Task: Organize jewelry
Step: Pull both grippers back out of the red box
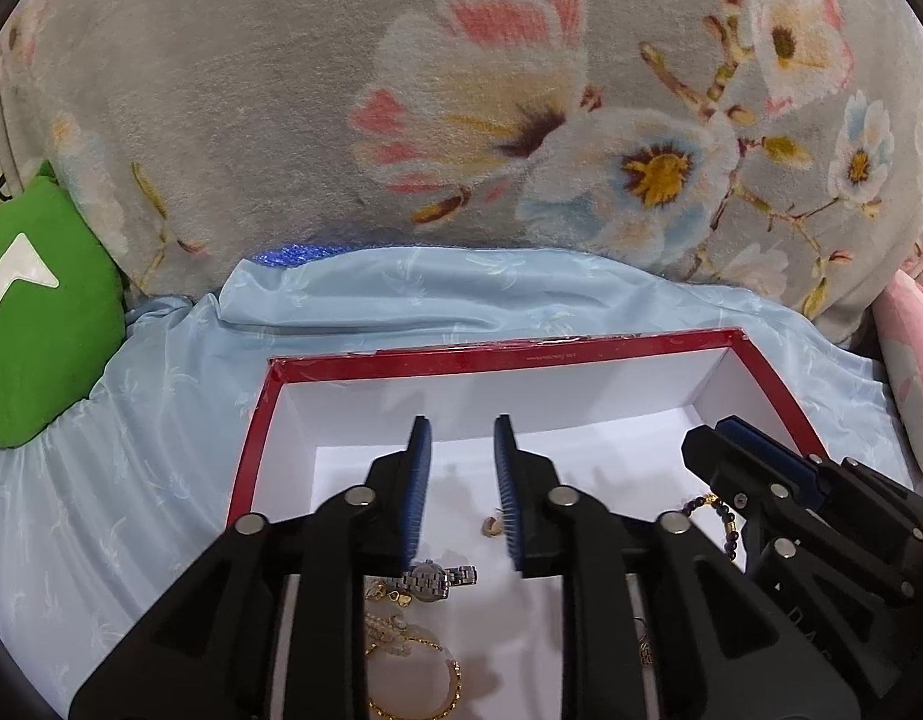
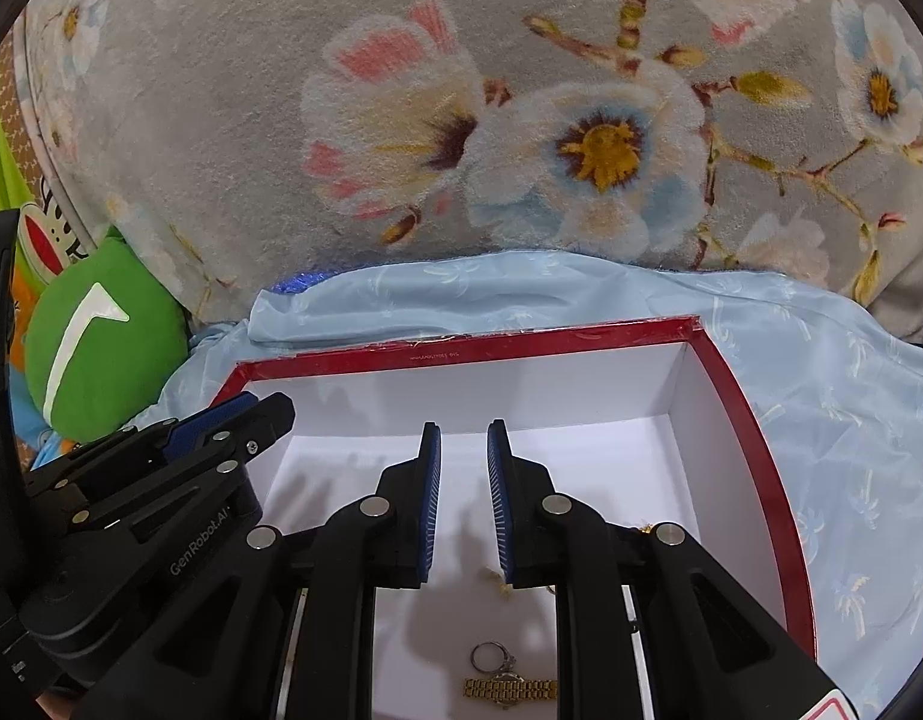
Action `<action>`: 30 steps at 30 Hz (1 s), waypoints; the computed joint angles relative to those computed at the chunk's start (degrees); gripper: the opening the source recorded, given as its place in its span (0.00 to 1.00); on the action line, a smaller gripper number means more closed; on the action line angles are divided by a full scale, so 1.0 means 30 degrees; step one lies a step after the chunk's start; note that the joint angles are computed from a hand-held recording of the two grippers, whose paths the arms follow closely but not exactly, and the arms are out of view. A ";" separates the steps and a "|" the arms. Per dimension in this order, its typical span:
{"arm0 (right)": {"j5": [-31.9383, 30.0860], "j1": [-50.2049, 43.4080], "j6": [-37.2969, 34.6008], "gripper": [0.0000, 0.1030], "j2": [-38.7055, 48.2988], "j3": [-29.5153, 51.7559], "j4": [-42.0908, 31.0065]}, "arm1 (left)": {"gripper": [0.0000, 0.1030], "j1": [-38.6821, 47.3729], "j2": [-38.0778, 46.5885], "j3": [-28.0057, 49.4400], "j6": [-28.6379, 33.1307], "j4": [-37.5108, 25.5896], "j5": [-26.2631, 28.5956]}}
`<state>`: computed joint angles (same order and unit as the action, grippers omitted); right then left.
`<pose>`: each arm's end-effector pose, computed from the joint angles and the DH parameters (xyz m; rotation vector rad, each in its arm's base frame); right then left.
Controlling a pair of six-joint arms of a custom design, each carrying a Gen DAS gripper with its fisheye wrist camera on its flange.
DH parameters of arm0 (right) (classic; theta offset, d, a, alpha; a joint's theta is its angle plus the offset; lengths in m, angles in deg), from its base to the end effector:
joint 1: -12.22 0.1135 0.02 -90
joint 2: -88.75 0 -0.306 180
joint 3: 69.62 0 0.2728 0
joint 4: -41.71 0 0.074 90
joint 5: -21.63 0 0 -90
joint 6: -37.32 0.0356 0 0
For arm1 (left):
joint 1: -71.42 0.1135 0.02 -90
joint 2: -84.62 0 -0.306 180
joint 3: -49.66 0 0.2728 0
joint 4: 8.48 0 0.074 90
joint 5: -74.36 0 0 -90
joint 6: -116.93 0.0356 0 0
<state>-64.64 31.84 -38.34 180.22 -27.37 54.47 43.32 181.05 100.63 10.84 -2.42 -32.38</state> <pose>0.2778 0.0966 0.1477 -0.0657 2.2167 0.2576 0.2952 -0.1460 0.1545 0.0787 2.2243 -0.0921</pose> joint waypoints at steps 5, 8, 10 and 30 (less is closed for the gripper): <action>0.0024 0.0059 0.0076 0.16 0.0045 0.0004 -0.0028 | 0.22 -0.0079 0.0015 -0.0022 0.0017 0.0058 -0.0190; 0.0082 0.0156 0.0085 0.16 0.0067 -0.0049 -0.0004 | 0.22 -0.0138 0.0016 -0.0040 0.0054 0.0104 -0.0278; 0.0110 0.0203 0.0121 0.16 0.0106 -0.0071 0.0033 | 0.22 -0.0141 0.0010 0.0000 0.0012 0.0036 -0.0229; 0.0205 0.0032 0.0348 0.16 -0.1006 -0.1398 0.0064 | 0.23 -0.0408 -0.0274 -0.0283 0.0032 -0.0076 -0.0823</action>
<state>-64.02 31.94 -37.29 177.20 -31.56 54.66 42.10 180.22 99.78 10.93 -2.65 -34.85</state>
